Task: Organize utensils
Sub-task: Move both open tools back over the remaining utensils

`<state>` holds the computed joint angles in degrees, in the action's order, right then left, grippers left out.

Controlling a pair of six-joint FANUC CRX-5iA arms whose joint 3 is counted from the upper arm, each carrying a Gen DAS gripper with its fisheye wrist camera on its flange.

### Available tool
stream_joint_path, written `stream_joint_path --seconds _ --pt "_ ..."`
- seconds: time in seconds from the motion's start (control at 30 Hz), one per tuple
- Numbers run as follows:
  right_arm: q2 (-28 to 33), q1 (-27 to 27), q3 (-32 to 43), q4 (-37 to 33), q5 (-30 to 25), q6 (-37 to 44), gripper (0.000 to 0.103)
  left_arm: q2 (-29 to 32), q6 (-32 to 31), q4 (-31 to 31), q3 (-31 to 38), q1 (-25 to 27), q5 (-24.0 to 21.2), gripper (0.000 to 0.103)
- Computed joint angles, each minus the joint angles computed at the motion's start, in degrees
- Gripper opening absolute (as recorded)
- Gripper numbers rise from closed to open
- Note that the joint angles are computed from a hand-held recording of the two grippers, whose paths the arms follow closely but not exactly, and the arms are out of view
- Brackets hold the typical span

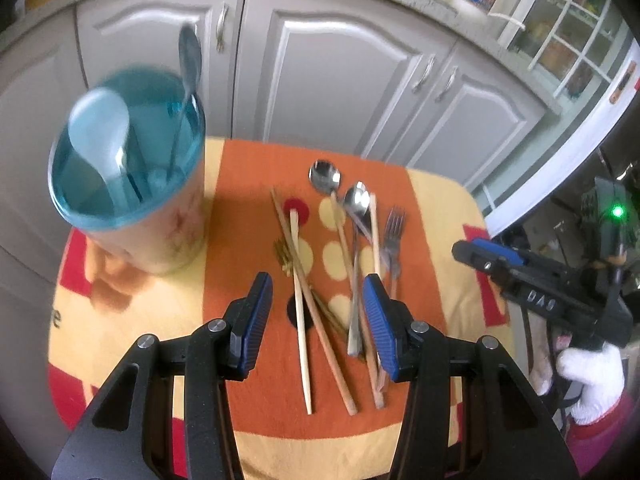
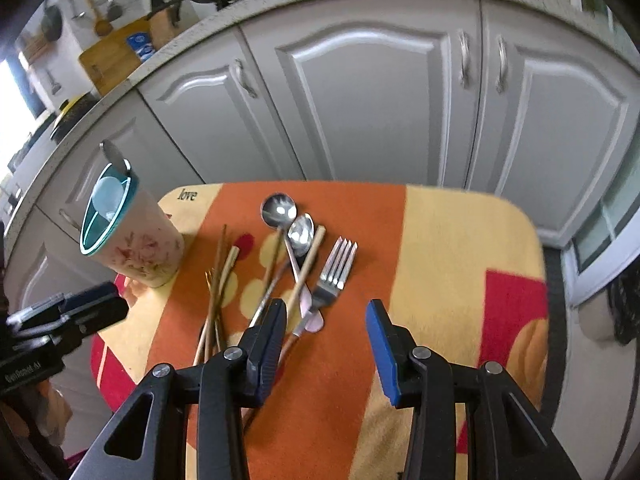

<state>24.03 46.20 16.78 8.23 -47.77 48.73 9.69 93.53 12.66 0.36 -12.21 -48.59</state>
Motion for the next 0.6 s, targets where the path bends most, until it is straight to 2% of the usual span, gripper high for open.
stream_joint_path --seconds 0.27,0.6 --pt "2.4 -2.1 2.5 -8.3 0.9 5.0 0.04 3.8 2.0 0.2 1.4 -0.4 -1.8 0.046" --pt "5.8 -3.1 7.1 -10.9 -0.2 8.4 0.04 7.5 6.1 -1.4 4.7 -0.6 -1.7 0.046"
